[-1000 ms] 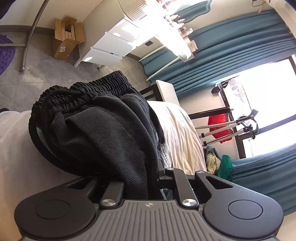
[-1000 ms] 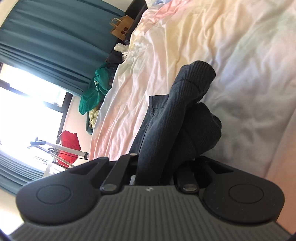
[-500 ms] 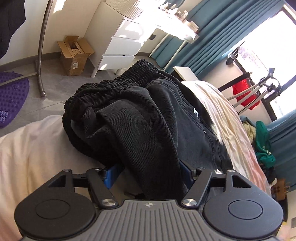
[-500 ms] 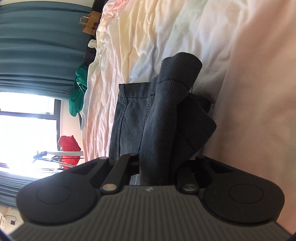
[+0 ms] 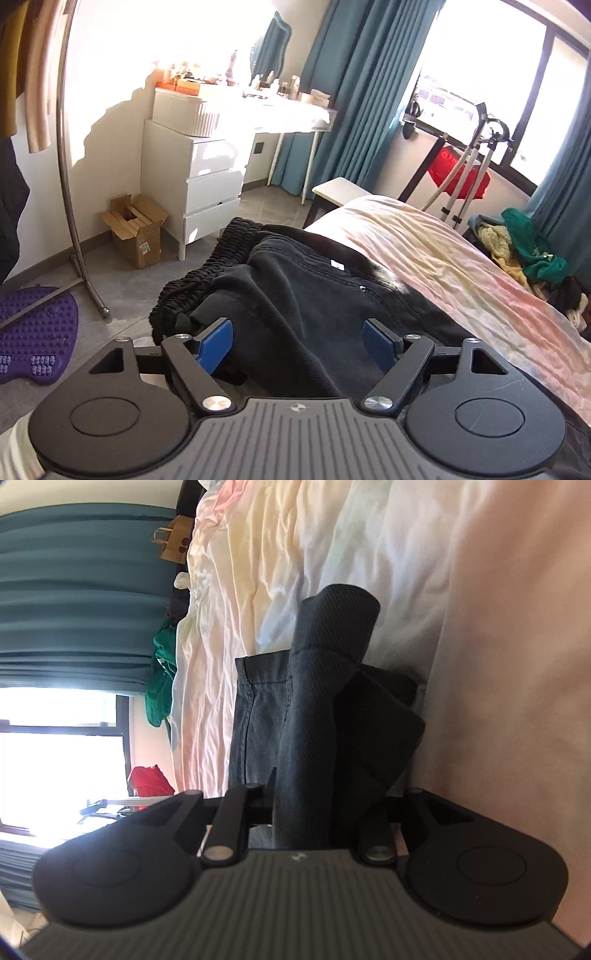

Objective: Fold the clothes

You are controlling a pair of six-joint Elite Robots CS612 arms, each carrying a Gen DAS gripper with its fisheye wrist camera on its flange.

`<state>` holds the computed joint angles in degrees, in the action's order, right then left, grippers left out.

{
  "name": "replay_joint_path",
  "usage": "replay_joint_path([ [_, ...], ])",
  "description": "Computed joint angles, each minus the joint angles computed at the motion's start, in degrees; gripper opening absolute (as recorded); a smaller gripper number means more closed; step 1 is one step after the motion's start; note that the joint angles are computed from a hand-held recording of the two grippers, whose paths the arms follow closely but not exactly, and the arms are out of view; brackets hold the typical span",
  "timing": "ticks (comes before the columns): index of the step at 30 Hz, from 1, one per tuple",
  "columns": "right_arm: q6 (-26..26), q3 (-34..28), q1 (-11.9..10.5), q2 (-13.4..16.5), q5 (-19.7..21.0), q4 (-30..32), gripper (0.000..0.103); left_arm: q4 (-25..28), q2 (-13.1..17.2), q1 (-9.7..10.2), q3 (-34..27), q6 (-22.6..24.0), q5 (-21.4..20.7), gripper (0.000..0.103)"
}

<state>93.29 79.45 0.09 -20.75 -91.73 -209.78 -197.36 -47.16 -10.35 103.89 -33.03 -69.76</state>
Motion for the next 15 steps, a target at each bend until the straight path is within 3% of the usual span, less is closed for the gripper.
replay_joint_path([
  [5, -0.3, -1.2, -0.2, 0.7, -0.1, -0.3, 0.039, -1.9, 4.1, -2.38, -4.7, 7.3, -2.8, 0.08],
  [9, -1.2, -1.8, -0.1, 0.8, -1.3, 0.5, 0.039, -1.1, 8.0, -3.3, -9.3, 10.8, -7.6, 0.08],
  [15, -2.7, -2.9, 0.1, 1.3, -2.8, 0.7, 0.039, -0.7, 13.1, -4.22, -13.9, 17.8, -9.7, 0.08],
])
